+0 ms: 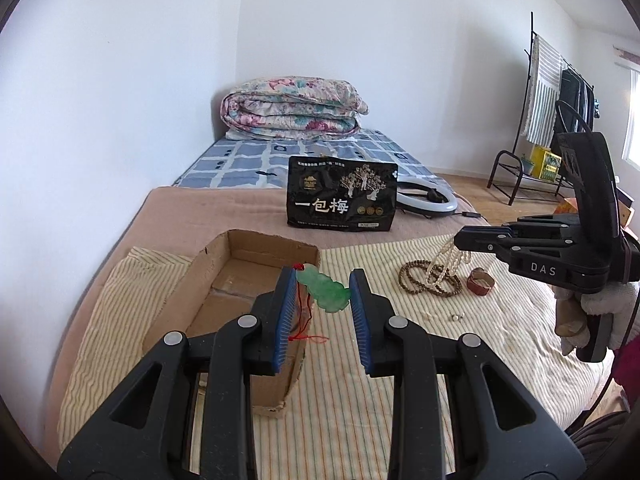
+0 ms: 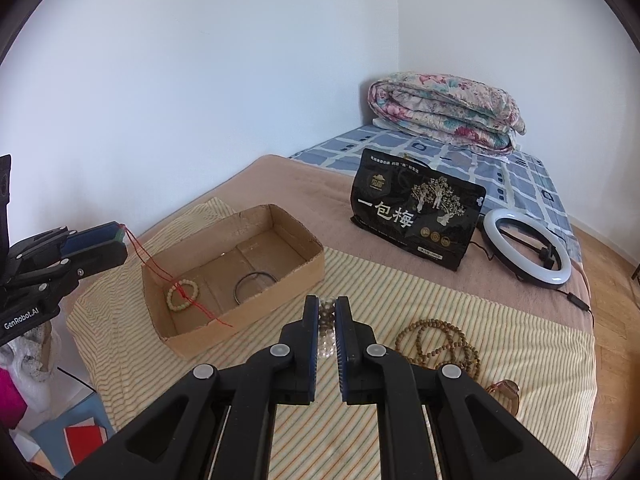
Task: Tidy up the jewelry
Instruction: 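Carry the pendant over the box with the left tool while the right tool carries the necklace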
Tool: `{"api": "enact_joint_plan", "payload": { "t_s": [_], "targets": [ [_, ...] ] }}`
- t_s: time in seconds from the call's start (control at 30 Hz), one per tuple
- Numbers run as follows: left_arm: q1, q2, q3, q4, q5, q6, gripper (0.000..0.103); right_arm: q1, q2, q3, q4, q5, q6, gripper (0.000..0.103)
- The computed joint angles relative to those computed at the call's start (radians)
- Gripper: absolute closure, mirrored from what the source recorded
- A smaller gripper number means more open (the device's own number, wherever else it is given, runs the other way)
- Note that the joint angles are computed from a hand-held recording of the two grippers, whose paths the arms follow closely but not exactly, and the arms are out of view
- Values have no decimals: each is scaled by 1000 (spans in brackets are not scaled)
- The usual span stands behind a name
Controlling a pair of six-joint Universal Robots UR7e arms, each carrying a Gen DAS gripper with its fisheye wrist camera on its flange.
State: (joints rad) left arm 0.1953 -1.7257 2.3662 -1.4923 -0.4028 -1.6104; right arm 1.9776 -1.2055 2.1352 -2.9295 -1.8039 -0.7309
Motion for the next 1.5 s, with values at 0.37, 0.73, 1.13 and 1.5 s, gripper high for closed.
{"api": "enact_joint_plan", "payload": {
  "t_s": [0.37, 0.73, 1.13, 1.5],
  "targets": [
    [-7, -95, -59, 351, 15, -210, 76, 68, 87, -58, 7, 27, 28, 98],
    [24, -154, -33, 358, 17, -204, 76, 107, 209, -139, 5, 24, 46, 98],
    [109, -160, 28, 140, 35, -31, 76, 114, 340, -243, 13, 18, 60, 98],
    [161, -145, 78, -43, 25, 105, 76, 104, 432, -308, 16, -4, 61, 98]
  ]
}}
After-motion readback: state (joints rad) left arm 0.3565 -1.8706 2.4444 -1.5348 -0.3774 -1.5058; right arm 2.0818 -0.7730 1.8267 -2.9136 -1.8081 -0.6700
